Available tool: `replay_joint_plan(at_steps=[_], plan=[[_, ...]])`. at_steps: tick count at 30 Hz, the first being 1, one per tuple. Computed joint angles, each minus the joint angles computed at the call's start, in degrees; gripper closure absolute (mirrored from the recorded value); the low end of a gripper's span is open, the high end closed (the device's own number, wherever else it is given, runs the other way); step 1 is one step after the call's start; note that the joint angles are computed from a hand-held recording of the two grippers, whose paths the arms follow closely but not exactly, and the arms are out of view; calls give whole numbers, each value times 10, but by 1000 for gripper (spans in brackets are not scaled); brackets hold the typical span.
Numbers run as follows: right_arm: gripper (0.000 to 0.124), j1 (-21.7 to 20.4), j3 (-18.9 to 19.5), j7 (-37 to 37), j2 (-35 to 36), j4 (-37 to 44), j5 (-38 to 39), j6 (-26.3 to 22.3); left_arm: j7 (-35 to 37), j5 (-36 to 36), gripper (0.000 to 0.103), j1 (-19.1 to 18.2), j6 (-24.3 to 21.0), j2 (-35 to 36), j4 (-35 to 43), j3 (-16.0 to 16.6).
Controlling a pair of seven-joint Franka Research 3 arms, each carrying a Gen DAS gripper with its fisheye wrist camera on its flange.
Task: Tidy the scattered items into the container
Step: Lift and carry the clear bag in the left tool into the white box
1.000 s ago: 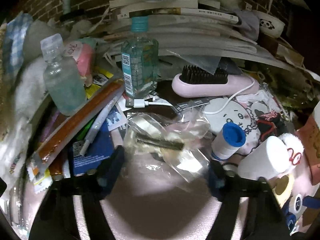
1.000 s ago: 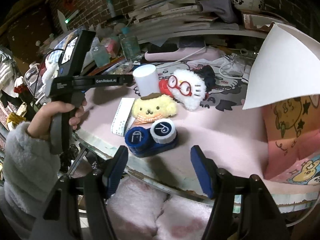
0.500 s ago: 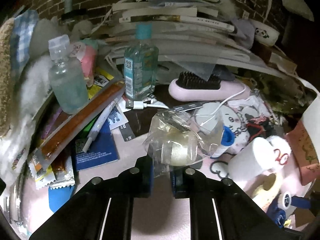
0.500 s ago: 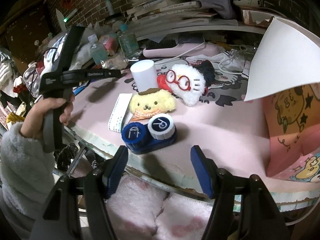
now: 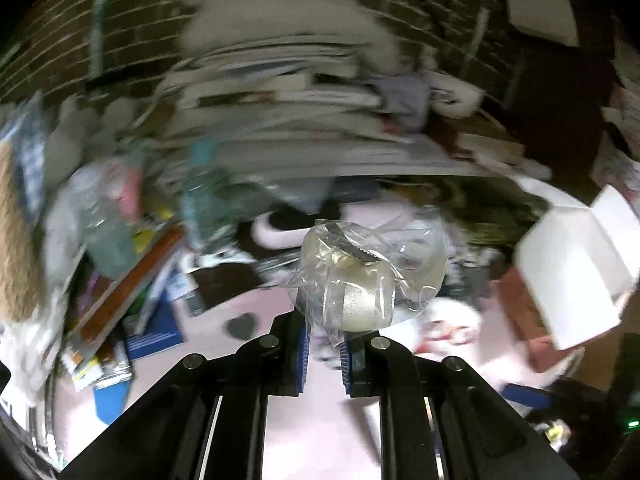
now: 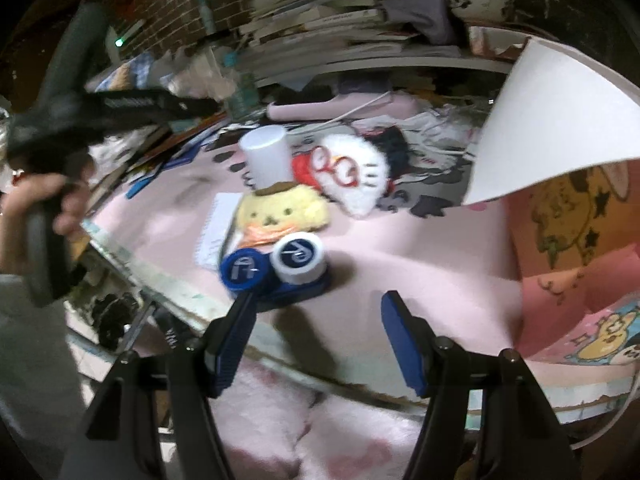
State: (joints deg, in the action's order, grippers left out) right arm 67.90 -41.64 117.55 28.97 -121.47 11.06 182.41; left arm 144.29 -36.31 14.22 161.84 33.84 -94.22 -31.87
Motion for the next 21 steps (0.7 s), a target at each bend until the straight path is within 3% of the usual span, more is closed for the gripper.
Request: replay_joint_plan(at_steps=[3, 9, 15, 21], plan=[[62, -11, 10, 1, -6, -7, 10, 12, 23, -13, 96, 8, -58, -16, 4, -23], [62, -10, 10, -18, -8, -13, 39, 20, 57, -28, 96, -26, -205, -48, 38, -19], [62, -13, 17, -38, -16, -25, 69, 31, -5, 59, 96, -130, -355, -28, 139, 36], [62, -15, 27, -63, -20, -30, 106, 44, -95, 162, 95, -239, -459, 22, 256, 102]])
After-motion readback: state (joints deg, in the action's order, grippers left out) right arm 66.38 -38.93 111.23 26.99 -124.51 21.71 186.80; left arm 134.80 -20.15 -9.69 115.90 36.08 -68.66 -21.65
